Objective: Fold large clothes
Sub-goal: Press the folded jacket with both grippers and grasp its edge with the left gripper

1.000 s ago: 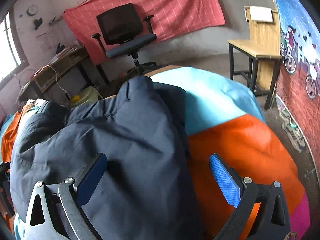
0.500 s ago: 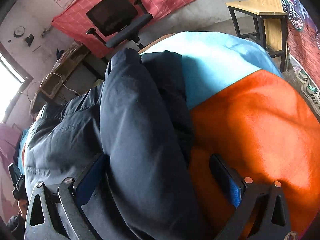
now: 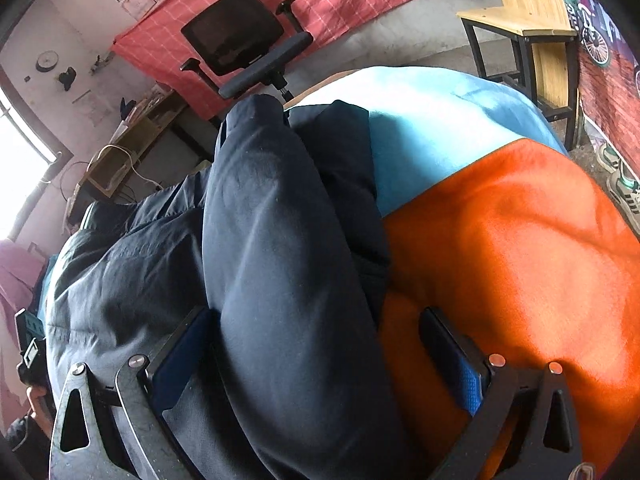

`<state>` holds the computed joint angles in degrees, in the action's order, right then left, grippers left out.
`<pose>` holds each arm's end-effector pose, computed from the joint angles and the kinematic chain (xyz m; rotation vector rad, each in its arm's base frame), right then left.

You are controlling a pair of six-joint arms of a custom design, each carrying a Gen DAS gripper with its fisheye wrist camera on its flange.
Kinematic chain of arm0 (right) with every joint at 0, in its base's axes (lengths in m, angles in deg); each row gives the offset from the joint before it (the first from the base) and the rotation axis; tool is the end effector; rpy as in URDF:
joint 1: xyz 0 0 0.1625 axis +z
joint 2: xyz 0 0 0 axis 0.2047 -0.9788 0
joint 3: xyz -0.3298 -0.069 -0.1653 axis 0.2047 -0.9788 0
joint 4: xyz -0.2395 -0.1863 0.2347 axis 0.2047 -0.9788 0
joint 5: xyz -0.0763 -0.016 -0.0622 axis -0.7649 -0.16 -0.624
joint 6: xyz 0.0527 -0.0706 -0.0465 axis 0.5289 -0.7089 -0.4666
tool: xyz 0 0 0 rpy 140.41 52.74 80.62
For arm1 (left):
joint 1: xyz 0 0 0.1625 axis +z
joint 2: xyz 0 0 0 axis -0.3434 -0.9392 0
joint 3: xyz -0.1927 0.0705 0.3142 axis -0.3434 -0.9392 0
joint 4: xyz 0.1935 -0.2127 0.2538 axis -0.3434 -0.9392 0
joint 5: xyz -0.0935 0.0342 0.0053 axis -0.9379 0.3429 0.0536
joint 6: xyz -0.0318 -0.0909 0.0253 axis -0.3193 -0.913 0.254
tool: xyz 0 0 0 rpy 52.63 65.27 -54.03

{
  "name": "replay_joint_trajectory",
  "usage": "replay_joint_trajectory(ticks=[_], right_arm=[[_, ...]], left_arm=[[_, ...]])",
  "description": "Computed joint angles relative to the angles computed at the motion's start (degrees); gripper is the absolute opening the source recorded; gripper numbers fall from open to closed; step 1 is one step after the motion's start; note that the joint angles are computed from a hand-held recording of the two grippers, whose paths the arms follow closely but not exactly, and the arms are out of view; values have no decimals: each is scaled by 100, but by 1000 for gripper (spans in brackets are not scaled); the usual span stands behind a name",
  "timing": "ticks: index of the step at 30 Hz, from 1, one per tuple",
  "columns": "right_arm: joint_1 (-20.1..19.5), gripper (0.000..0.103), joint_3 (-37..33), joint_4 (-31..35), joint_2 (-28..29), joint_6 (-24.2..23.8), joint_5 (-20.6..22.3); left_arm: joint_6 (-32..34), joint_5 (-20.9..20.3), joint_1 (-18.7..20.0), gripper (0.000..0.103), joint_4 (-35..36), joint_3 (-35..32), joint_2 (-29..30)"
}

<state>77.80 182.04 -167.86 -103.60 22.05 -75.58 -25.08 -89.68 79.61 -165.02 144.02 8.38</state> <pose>0.0923 -0.5011 0.3279 -0.3114 -2.5179 1.2112 -0.2250 -0.6962 0.2709 0.6728 2.8474 -0.4948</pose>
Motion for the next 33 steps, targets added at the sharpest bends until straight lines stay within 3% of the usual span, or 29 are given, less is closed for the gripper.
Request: replay_joint_trajectory(ticks=[4, 8, 10, 12, 18, 22, 25, 28, 33], right_arm=[[28, 103, -32, 128, -13, 21, -39], [130, 98, -121, 256, 49, 44, -263], [153, 76, -118, 312, 40, 58, -187], [194, 69, -103, 308, 50, 175, -149], [456, 43, -204, 323, 167, 213, -517], [687, 27, -283, 411, 243, -8, -864], [794, 21, -268, 373, 227, 90, -949], [990, 17, -304, 106, 320, -14, -1134], [1409, 14, -534, -103, 534, -393, -1550]], left_arm=[[146, 66, -46, 96, -341, 315, -125], [144, 385, -164, 69, -528, 455, -154], [139, 635, -267, 59, -656, 552, -178], [169, 832, -354, 46, -794, 695, -221], [762, 1523, -702, 25, -1432, 1170, -275], [1006, 1835, -869, 18, -1766, 1512, -356], [1163, 1984, -987, 13, -2061, 1733, -392], [1457, 2016, -1048, 10, -2454, 1998, -497], [1361, 1937, -1156, 8, -2499, 2096, -677]])
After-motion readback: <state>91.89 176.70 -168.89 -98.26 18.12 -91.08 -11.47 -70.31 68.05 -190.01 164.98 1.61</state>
